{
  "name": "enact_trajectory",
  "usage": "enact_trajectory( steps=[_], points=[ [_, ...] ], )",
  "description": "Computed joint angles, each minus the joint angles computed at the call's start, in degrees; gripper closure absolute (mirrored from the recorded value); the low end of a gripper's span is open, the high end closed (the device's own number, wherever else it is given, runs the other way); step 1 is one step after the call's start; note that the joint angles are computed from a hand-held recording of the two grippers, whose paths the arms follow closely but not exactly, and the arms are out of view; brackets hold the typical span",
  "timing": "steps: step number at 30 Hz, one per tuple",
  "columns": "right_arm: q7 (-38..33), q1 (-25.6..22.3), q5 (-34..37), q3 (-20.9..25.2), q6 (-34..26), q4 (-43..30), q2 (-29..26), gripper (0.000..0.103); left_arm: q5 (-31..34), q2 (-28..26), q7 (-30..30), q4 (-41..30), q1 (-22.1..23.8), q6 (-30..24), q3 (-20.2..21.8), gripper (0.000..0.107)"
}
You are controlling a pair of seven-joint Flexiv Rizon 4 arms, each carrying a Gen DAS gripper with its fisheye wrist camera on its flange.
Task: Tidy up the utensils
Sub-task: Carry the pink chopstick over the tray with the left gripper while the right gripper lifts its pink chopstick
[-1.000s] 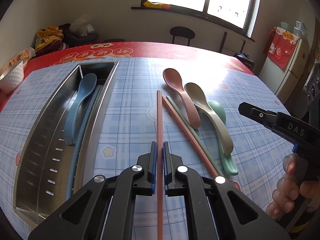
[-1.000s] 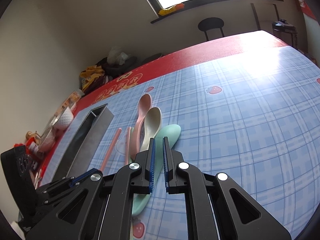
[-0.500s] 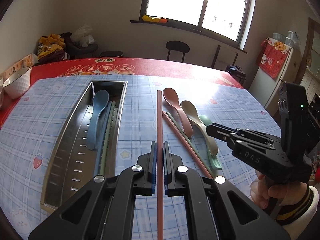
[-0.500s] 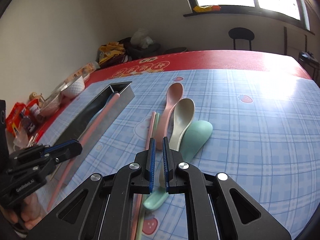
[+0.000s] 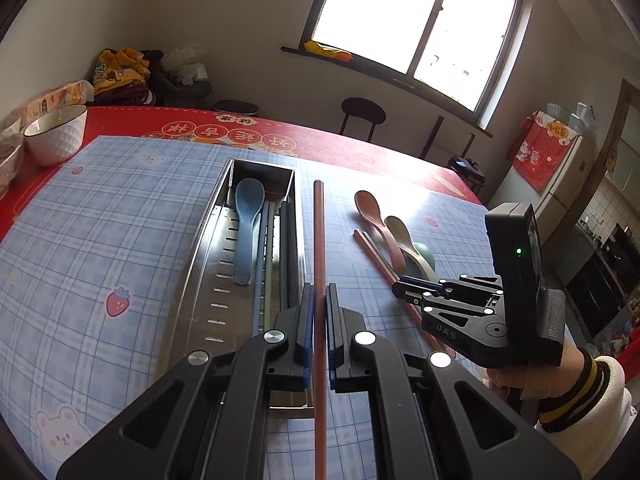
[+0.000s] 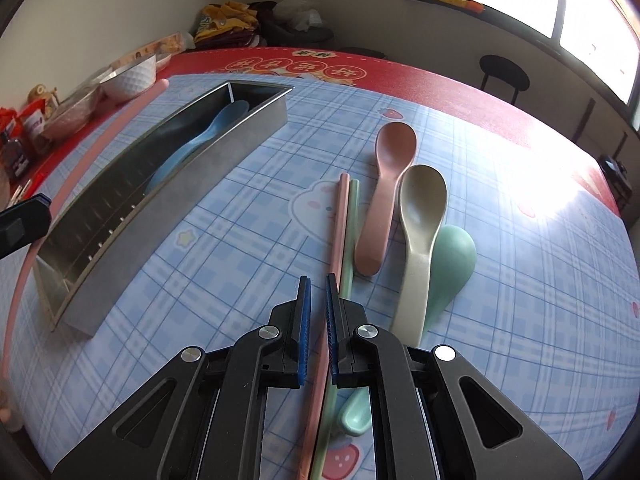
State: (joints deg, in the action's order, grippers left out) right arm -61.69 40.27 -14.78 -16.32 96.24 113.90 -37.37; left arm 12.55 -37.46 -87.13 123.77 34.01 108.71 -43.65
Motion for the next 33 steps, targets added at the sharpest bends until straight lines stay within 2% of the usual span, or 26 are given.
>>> enact_trajectory(
  steps=[9,14,21,29,33],
  points=[
    [2.47,0.44,-0.66,-0.4,-2.55,-1.13,-0.23,0.095,1.43,-2.52,1.52,0.58,4.05,-0.42,-3.7,0.101],
    [3.82,-7.53,-0.51,8.23,-3.81,-2.98,-0.08,0.094,1.17,-3.43,2.32,0.3,4.75,-0.91,-4.75,0.101],
    [6.4,-10.09,-0.14,11.0,-3.27,-3.01,-0.04,0.095,0.0,-3.24,3.45,0.28,4.85,-1.89,-5.34,0.101],
    [10.05,-8.22,0.76,8.97,-1.87,-2.78,-0.5,0.096,-0.8,-3.25,4.09,0.29,5.97,-2.35,-5.96,0.101],
    [10.56,-9.48,1.25,10.75,-1.17,-3.42,-0.91,0.097,-1.39,-3.11,3.92,0.42,6.34,-2.42,-5.83,0.101]
  ],
)
